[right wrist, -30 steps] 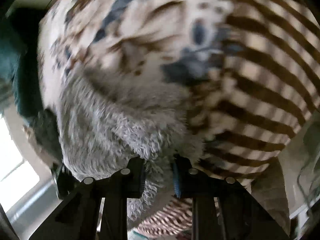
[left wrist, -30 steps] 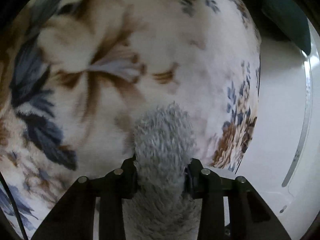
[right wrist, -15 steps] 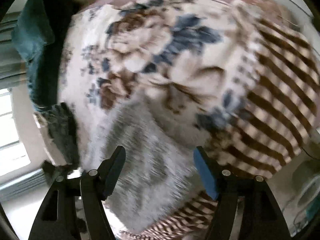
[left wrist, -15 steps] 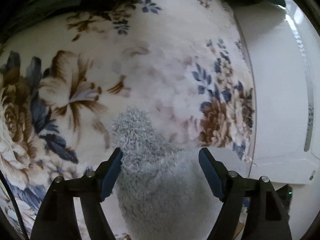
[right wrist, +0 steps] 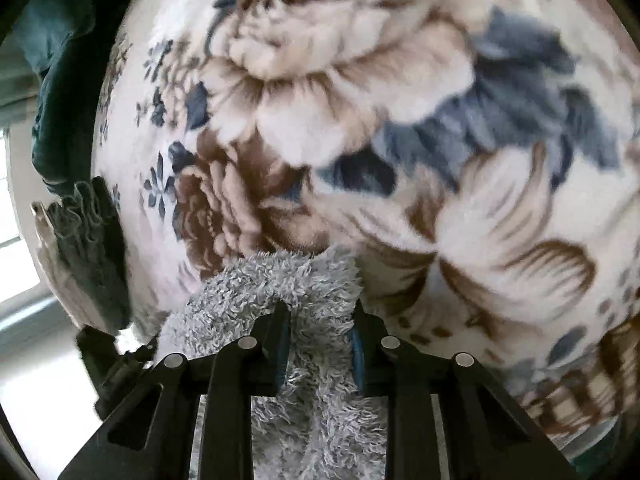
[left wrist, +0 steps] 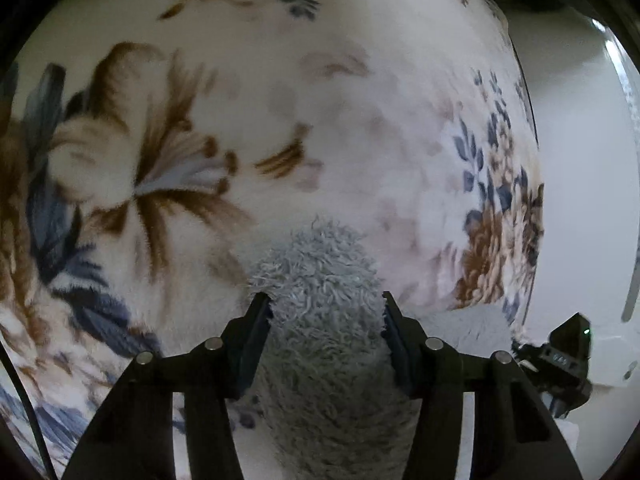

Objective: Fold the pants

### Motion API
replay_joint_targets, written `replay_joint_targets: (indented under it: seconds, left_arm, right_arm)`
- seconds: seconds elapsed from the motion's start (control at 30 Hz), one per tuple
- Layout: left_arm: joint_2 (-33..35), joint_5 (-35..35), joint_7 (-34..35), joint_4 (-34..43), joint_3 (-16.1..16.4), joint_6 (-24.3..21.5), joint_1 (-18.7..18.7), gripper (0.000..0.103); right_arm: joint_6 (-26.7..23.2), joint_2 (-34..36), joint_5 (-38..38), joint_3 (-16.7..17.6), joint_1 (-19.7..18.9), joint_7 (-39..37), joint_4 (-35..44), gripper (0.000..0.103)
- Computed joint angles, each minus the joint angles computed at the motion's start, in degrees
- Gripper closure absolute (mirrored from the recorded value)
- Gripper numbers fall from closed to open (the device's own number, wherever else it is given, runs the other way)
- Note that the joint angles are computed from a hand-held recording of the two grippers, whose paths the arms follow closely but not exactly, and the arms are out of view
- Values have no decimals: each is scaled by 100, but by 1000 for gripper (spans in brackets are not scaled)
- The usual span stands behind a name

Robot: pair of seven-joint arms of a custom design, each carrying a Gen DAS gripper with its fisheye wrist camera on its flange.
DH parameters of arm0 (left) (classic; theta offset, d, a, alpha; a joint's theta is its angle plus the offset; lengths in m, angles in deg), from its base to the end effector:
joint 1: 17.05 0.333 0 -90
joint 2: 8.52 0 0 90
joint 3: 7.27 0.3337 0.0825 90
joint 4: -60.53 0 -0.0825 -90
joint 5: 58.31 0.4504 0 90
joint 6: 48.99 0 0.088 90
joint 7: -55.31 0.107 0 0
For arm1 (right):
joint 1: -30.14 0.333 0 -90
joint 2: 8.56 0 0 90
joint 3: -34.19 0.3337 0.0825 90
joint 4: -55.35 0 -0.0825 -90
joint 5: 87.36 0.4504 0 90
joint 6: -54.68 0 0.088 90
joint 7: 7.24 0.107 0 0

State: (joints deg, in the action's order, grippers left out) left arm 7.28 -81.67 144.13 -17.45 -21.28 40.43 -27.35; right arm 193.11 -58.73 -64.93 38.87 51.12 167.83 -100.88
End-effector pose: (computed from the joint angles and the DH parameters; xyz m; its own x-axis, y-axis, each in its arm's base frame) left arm 0.6330 -0.3077 0.5875 -0.3192 -0.8318 0.4540 -0.9162 0.3933 0.0764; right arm 0.3455 0.1687 0.5208 -0.8338 -0.1820 -0.5212 -0.3603 0.8947 0.2640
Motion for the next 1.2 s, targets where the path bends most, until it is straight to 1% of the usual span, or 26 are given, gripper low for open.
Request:
replay_joint_targets:
  seconds: [0.03,0.07,0.1,0.13,0.17,0.2,0.23,0.27,0.3,0.33,0.4,0.43,0.5,0.53,0.6,0.7,0.8,0.87,0.9,0.97,1.0,1.03,1.07,1.1,1.17,1.2]
  left_arm:
    - [-15,-37,-62,41,4,1,7,52]
    - [-41,-62,-104,103,6,-7,13,52]
    - [-73,-20,-141,182,9,-19,2,52]
    - [-124,61,-177,277,10,-23,-25,51]
    - [-164,150,-184,403,0,-47,-61,43]
    - [-206,182,-138,521,-22,-59,-92,29]
    - [-243,180,-59,621,-57,-65,-131,22]
    - [-250,202,82,775,-106,-118,-192,12]
    - [-194,271,279,1001,-174,-243,-288,10]
    - [-100,309,506,1245,-266,-431,-411,10]
    - [104,390,768,1533,-387,-684,-661,10]
    - [237,475,846,1658,-433,-827,-807,10]
    - [526,815,975,1842,-488,-1124,-1150,10]
    - [648,924,1020,1894,-492,-1271,-1271,10]
    - [788,1143,1058,1858,-456,-1418,-1448,10]
    - [773,1254,919,1596,-365,-1354,-1492,10]
    - [750,1093,697,1430,-325,-1391,-1377,10]
    - [748,1031,591,1424,-318,-1377,-1329,10]
    - [809,962,481,1534,-322,-1456,-1310,10]
    - [815,849,402,1698,-332,-1489,-1251,10]
    - [737,844,459,1698,-331,-1388,-1220,10]
    - [562,773,565,1603,-336,-1184,-1153,10]
    - [419,707,607,1494,-334,-1001,-1105,10]
    - [180,607,660,1282,-314,-713,-1018,10]
    - [-232,300,744,884,-253,-300,-796,9]
    - [-424,214,742,686,-204,-143,-703,1]
  right_arm:
    - [-94,-27,-31,13,-18,37,74,70]
    - [-163,-105,-86,88,-68,139,125,60]
    - [-314,-274,-208,235,-159,341,187,48]
    - [-572,-528,-392,460,-290,668,258,41]
    - [-852,-711,-534,621,-359,962,352,32]
    - [-1147,-861,-626,756,-374,1257,445,31]
    - [-1415,-1054,-636,920,-344,1654,487,31]
    - [-1492,-1224,-603,1040,-282,1993,444,31]
    - [-1489,-1444,-450,1223,-179,2510,320,31]
    - [-1333,-1637,-351,1340,-60,2869,134,31]
    - [-773,-1904,-198,1691,123,3561,-234,31]
    - [-427,-1998,-126,1883,222,3868,-442,38]
    - [99,-1920,-33,2022,441,4158,-683,80]
    - [239,-1845,-55,2105,487,4306,-715,80]
    - [48,-1911,-175,2233,577,4683,-722,86]
    - [-140,-2158,-174,2522,855,5507,-849,88]
    - [-21,-2065,-166,2395,1229,5690,-976,91]
    - [336,-2118,-237,2341,1395,5753,-1140,91]
    - [276,-2159,-316,2258,1420,5790,-1132,91]
    - [-293,-2300,-776,1922,1417,5444,-952,86]
    - [-726,-2232,-1049,1573,1413,5018,-734,73]
    - [-988,-2188,-1212,1371,1378,4695,-585,62]
    - [-1136,-2119,-1405,1169,1295,4249,-445,38]
    - [-1157,-2053,-1481,1036,1209,3919,-376,26]
    - [-1223,-1862,-1553,785,1049,3277,-186,26]
    - [-1151,-1776,-1521,720,996,3054,-144,26]
